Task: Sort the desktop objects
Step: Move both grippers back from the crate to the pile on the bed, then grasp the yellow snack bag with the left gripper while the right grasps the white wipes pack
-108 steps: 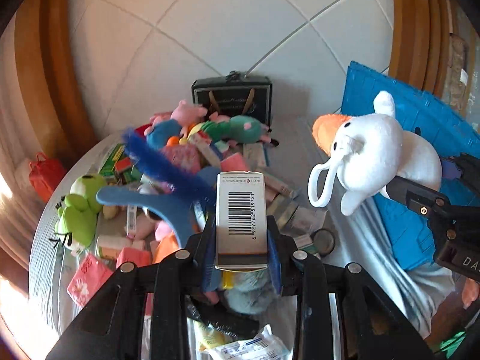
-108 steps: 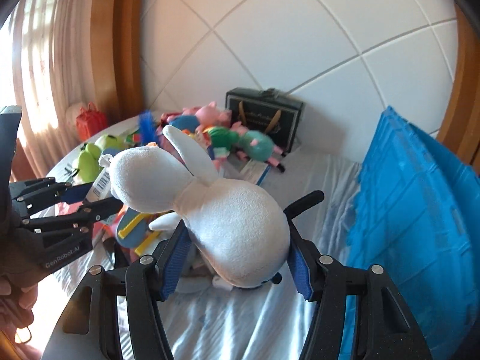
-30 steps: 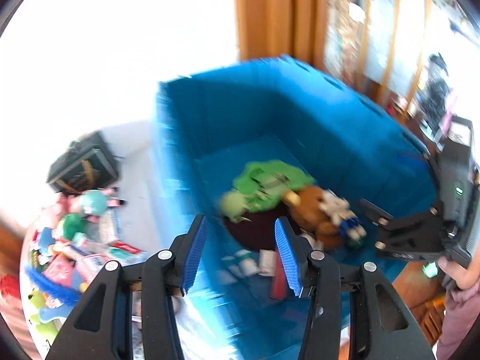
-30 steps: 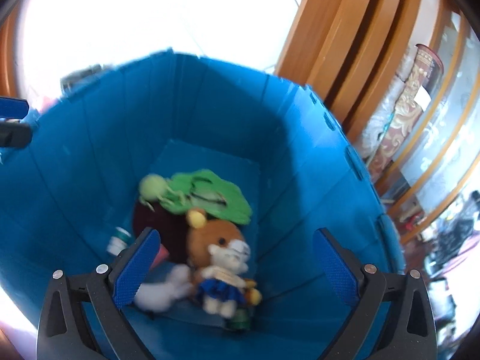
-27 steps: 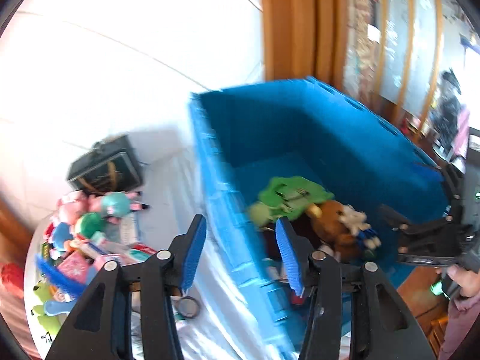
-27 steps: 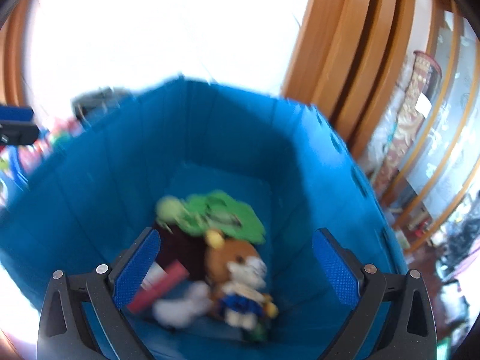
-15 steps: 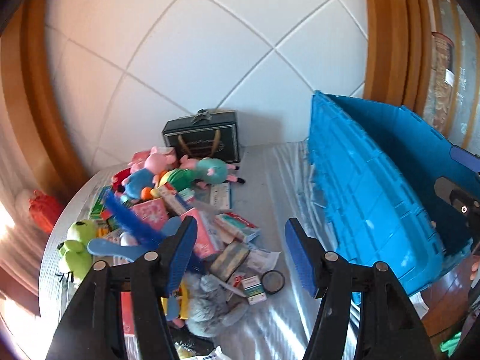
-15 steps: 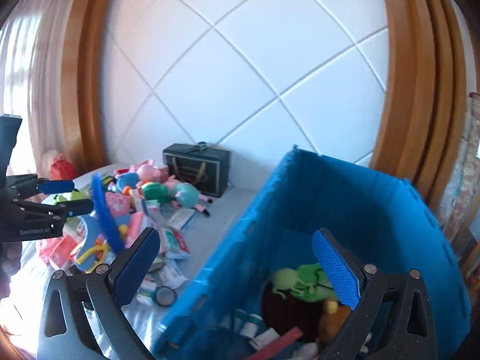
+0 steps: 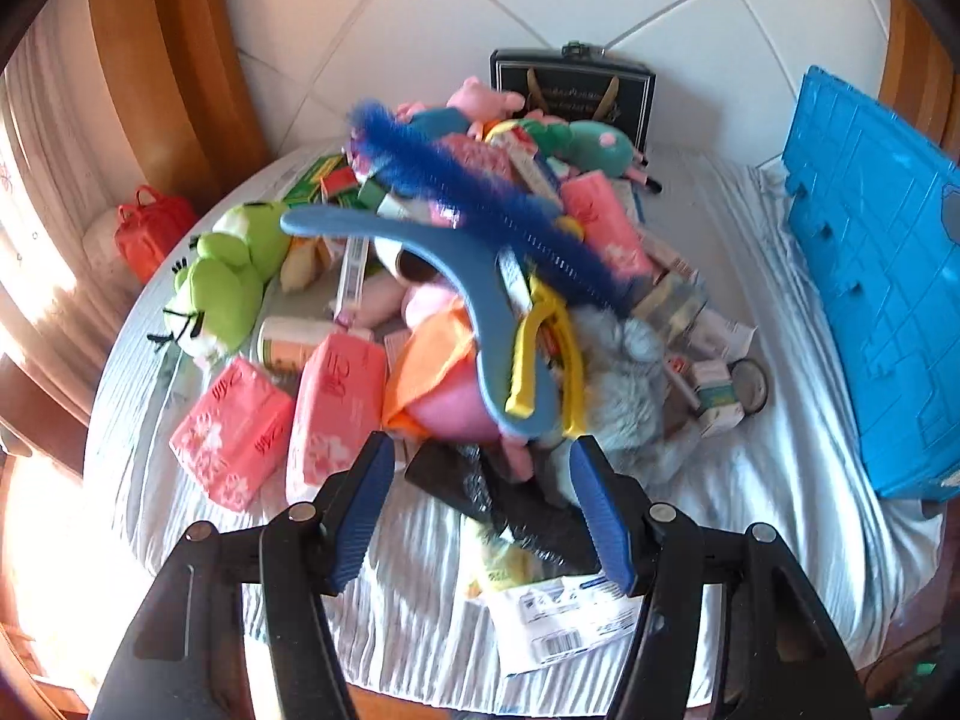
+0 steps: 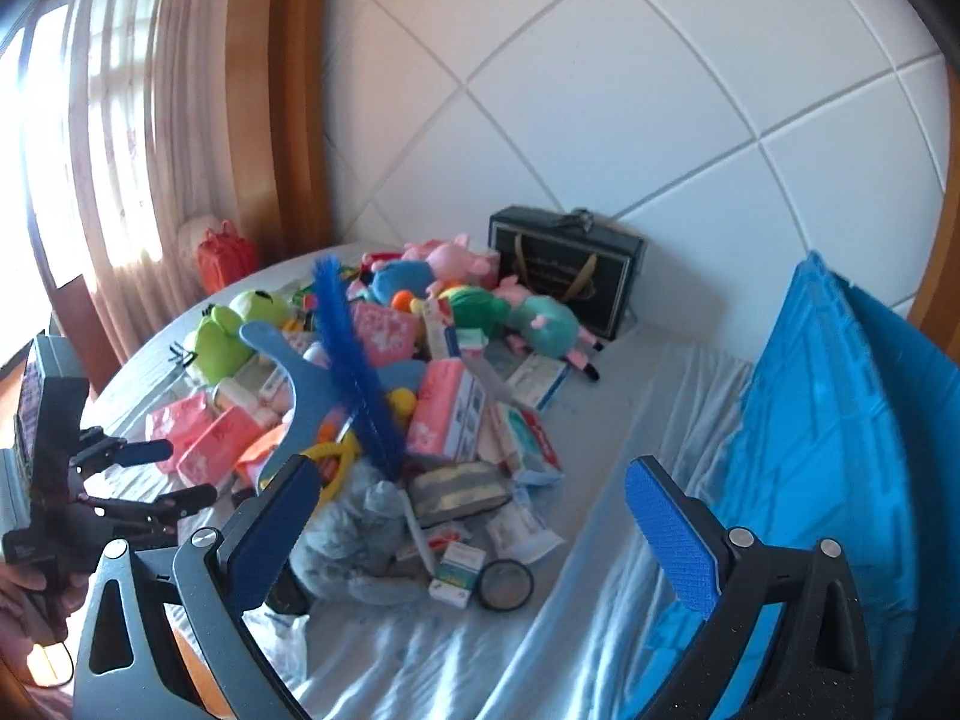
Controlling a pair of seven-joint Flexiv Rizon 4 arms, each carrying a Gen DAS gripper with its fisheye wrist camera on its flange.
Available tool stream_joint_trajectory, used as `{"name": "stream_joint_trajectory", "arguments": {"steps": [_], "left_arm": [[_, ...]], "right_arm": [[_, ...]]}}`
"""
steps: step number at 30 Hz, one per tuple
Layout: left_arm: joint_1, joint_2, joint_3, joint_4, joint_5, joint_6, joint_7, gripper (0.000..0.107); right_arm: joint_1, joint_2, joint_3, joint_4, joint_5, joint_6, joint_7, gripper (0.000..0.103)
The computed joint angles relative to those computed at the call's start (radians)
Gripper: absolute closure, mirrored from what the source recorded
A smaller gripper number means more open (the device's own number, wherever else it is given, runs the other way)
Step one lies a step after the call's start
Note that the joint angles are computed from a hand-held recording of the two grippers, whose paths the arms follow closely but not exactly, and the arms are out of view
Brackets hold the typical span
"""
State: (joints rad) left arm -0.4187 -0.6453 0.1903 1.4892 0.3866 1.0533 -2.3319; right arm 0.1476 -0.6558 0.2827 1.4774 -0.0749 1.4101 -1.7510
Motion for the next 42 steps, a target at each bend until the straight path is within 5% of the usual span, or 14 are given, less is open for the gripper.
{"name": "stream_joint_trajectory", "arguments": {"steps": [12,14,16,20,27,29,30,34,42], "left_arm": [[0.112,-0.063,-0.090,0.178,-0.201,0.092,0.166,0.047],[0.107,-0.077,-0.085,0.178,-0.218,0.099,0.189,0.047],[0.108,-0.089,-0.091,0.179,-0.237,0.114,0.216,0.047],[0.119,-0.102,-0.118,0.183,-0.288,0.146,0.283,0.047],[0.103,-0.156,-0.125,0.107,-0.335,0.101,0.387,0.047],[0.134,-0.173,-0.158,0.110,-0.370,0.116,0.423,0.050],[0.130,-0.173,-0.155,0.117,-0.374,0.138,0.427,0.058],[0.135,-0.152,-0.162,0.156,-0.409,0.171,0.450,0.081],[0.116,-0.069,-0.124,0.275,-0.434,0.210,0.417,0.090]], "right_arm": [[0.049,-0.143,0.011,-0.023,0.073,-0.339,0.026,0.000],[0.061,-0.154,0.010,-0.032,0.084,-0.387,0.027,0.015],[0.060,-0.172,0.023,-0.058,0.111,-0.448,0.019,0.042],[0.061,-0.192,0.042,-0.094,0.165,-0.528,-0.013,0.043],[0.086,-0.195,0.035,-0.118,0.213,-0.589,-0.061,0.043],[0.099,-0.197,0.028,-0.114,0.214,-0.593,-0.068,0.057],[0.095,-0.198,0.036,-0.115,0.224,-0.595,-0.082,0.074],[0.107,-0.169,0.019,-0.072,0.218,-0.541,-0.099,0.075],[0.058,-0.121,-0.020,-0.032,0.226,-0.462,-0.036,0.075]]}}
